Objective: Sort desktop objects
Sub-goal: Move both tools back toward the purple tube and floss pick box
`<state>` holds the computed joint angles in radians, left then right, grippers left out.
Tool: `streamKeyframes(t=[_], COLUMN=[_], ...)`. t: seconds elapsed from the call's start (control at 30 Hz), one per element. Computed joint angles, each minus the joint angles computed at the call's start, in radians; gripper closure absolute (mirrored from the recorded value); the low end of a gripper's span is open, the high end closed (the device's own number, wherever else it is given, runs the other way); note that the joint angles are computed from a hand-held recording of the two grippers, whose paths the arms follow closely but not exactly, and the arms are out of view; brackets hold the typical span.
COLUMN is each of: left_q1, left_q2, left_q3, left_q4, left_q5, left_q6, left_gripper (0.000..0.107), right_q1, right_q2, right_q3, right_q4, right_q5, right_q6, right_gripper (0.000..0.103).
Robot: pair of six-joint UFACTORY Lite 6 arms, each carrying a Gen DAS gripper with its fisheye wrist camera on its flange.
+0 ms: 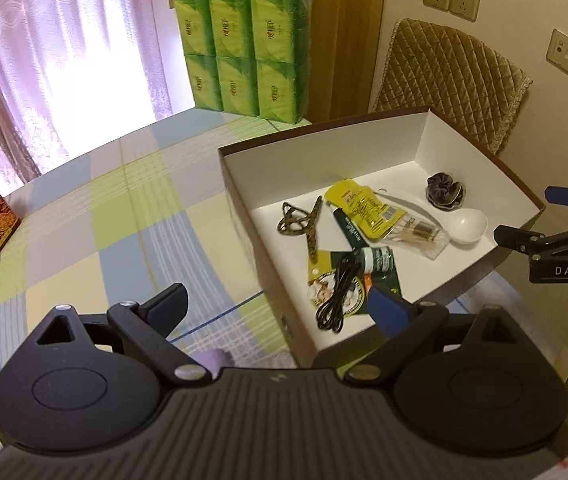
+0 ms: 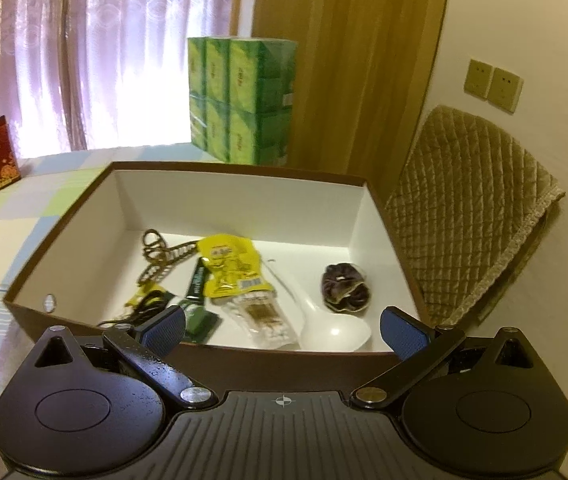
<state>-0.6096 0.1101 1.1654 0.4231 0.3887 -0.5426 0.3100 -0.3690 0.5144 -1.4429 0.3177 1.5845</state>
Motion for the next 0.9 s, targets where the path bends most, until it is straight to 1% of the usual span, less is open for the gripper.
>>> streamKeyframes(t=[0.3, 0.5, 0.63, 0.73, 0.9], left_q1=[0.034, 0.081, 0.127, 0.158, 0.200], left_q2=[-0.156, -0.272, -0.348, -0.391, -0.442], left_q3=[-0.165, -0.297, -0.388, -0.449, -0.541], left_q4=[0.010, -0.022, -0.068, -0.091, -0.133], left_q5=[-0.009, -0.016, -0.019, -0.021, -0.026], left_q6=[-0.018, 0.008, 0.058, 0.083, 0.124], left_gripper=[0.012, 0.012, 0.012, 0.012, 0.012], right_q1=[0.187, 0.301, 0.362, 0.392, 0.444], right_q2=[-0.031, -0.006, 0.036, 0.089, 0.218], right_q3=[-0.027, -0.036, -0.035, -0.024, 0.024], right_q4=[0.078, 0.103, 0.086, 0.060, -0.066], right_q5=[0.096, 0.111, 0.094, 0.059, -0.005], right_q6=[0.052, 0.134, 0.231, 0.319, 0.529], right_gripper=[0.002, 0.002, 0.002, 0.002, 0.002])
